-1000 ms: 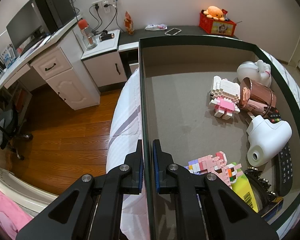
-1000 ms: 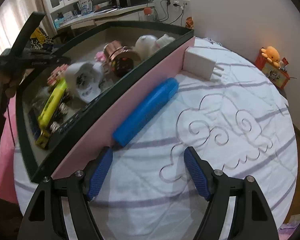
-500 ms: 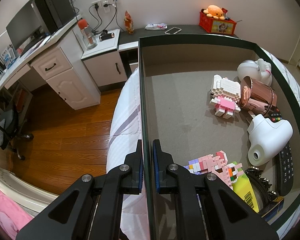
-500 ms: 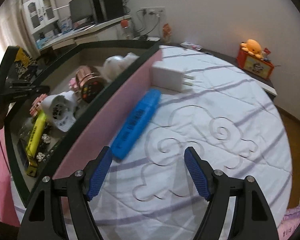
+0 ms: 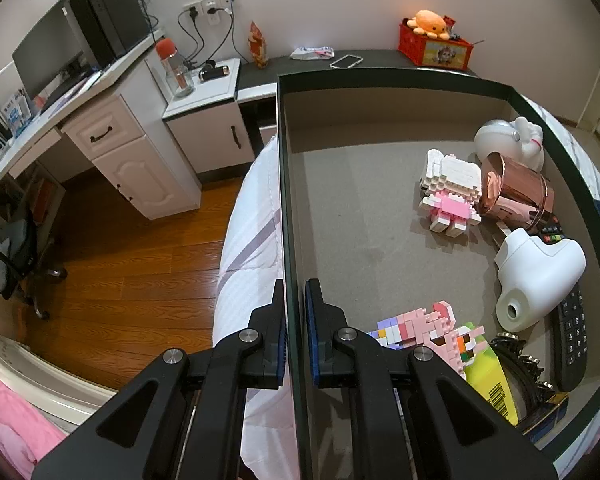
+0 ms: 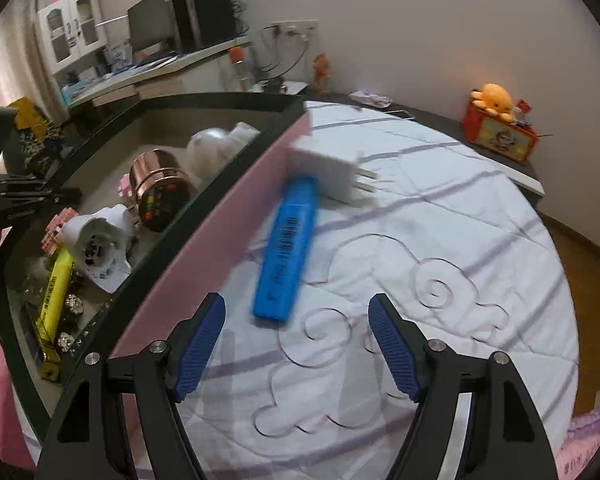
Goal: Organize rigid objects
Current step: 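Lower the right tool onto the blue highlighter and grasp it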
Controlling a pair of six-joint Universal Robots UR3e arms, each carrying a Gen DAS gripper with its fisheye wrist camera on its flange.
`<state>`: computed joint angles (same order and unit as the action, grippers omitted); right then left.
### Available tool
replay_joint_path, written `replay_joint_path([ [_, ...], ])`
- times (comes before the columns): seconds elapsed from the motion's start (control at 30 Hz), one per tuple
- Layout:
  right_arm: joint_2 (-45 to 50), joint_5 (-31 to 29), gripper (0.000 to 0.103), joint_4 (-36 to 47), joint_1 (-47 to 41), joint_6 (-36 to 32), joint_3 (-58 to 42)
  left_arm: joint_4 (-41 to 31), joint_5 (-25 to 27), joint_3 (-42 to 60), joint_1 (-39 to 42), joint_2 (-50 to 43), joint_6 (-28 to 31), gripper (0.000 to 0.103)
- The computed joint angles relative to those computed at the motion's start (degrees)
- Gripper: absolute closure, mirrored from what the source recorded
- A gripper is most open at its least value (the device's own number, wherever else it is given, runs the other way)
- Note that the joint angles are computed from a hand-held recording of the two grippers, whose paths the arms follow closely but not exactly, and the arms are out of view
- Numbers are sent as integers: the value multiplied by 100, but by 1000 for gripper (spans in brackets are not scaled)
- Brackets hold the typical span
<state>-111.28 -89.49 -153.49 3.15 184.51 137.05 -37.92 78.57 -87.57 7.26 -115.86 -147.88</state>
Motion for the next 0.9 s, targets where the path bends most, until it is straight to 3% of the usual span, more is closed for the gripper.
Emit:
replay_joint_path([
  [0.03,206,-76,29,-82,81,39,-98,0,-5,-8,5,7,1,95],
  [0.1,408,95,62,-182,-13,-22,-148,-8,-20,-28,13,26,0,95],
  [0.17,558,123,78,-279,-57,-106,-183,-13,-35,-45,21,44,-2,95],
  [0.33,225,186,79,4,-95,-214,-54,-29,-82,-48,49,53,19,95],
  [0.53,-996,-140,78,1436,139,-236,24,-53,-183,-54,102,64,27,95],
  [0.63,-1047,-43,76,1304,10,-208,105,-51,-202,-69,114,77,32,95],
  [0.7,-727,-167,61,1066,37,-107,42,-67,-255,-75,141,89,35,95],
  [0.77,-493,-225,57,773,54,-9,20,-120,-290,-22,152,62,9,95],
  [0.9,25,-181,56,482,53,-27,-185,-134,-283,20,136,48,-21,95],
])
